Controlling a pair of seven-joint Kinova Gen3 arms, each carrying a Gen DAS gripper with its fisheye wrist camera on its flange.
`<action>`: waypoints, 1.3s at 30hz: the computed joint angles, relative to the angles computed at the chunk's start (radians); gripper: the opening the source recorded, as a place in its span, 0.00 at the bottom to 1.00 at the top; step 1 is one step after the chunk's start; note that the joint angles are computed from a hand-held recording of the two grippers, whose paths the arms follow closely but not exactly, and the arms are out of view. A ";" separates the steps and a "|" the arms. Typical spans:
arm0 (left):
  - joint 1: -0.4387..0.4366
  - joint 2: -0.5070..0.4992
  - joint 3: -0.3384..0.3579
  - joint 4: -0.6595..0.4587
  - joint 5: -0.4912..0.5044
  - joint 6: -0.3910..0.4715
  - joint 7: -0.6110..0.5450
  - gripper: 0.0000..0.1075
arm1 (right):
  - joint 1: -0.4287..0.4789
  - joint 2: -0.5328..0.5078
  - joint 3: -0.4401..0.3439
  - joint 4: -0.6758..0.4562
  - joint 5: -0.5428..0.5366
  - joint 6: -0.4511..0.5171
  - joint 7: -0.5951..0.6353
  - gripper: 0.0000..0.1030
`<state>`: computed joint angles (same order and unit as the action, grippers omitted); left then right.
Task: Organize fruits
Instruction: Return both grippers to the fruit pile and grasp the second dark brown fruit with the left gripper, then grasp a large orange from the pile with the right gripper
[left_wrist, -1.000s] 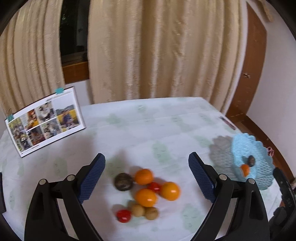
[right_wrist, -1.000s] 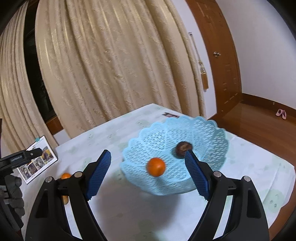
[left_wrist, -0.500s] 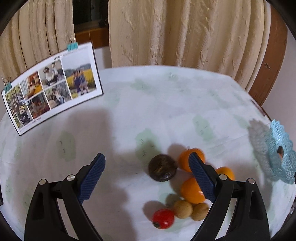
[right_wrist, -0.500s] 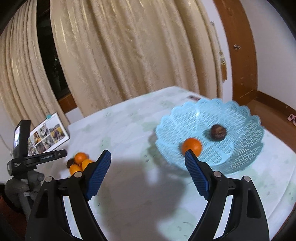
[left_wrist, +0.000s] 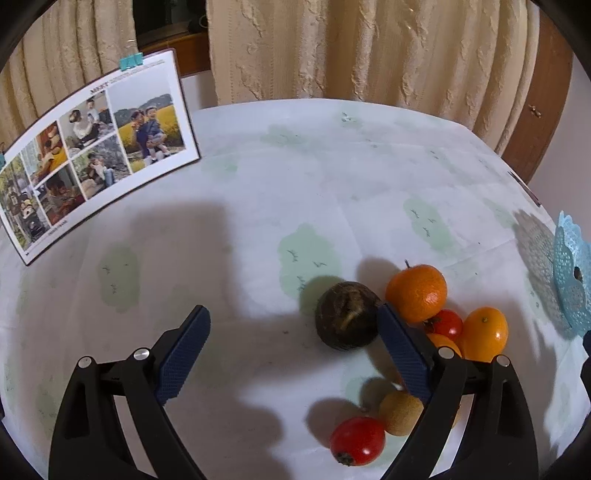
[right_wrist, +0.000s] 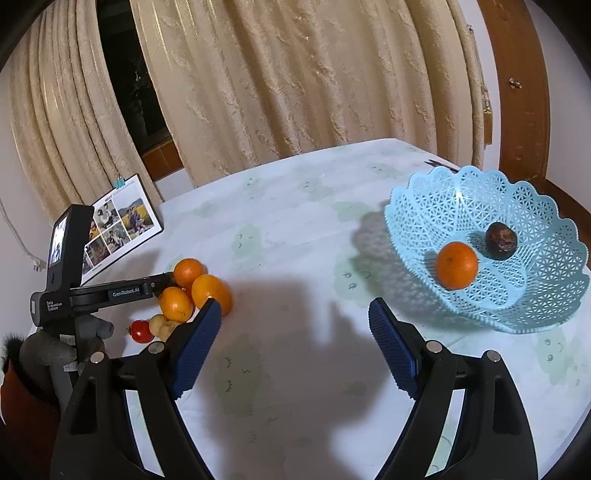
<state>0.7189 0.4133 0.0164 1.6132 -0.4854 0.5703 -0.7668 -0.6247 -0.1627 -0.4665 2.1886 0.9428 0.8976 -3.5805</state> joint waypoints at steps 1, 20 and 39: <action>0.002 0.000 0.001 0.001 -0.003 -0.005 -0.001 0.85 | 0.000 -0.003 0.003 0.000 -0.005 -0.005 0.006 0.81; 0.004 0.025 0.002 -0.017 -0.045 0.033 0.036 0.65 | 0.016 0.057 0.063 -0.037 -0.034 -0.126 0.143 0.81; 0.045 -0.059 -0.037 0.026 -0.136 -0.004 0.150 0.38 | 0.047 0.215 0.225 -0.169 -0.236 -0.371 0.558 0.60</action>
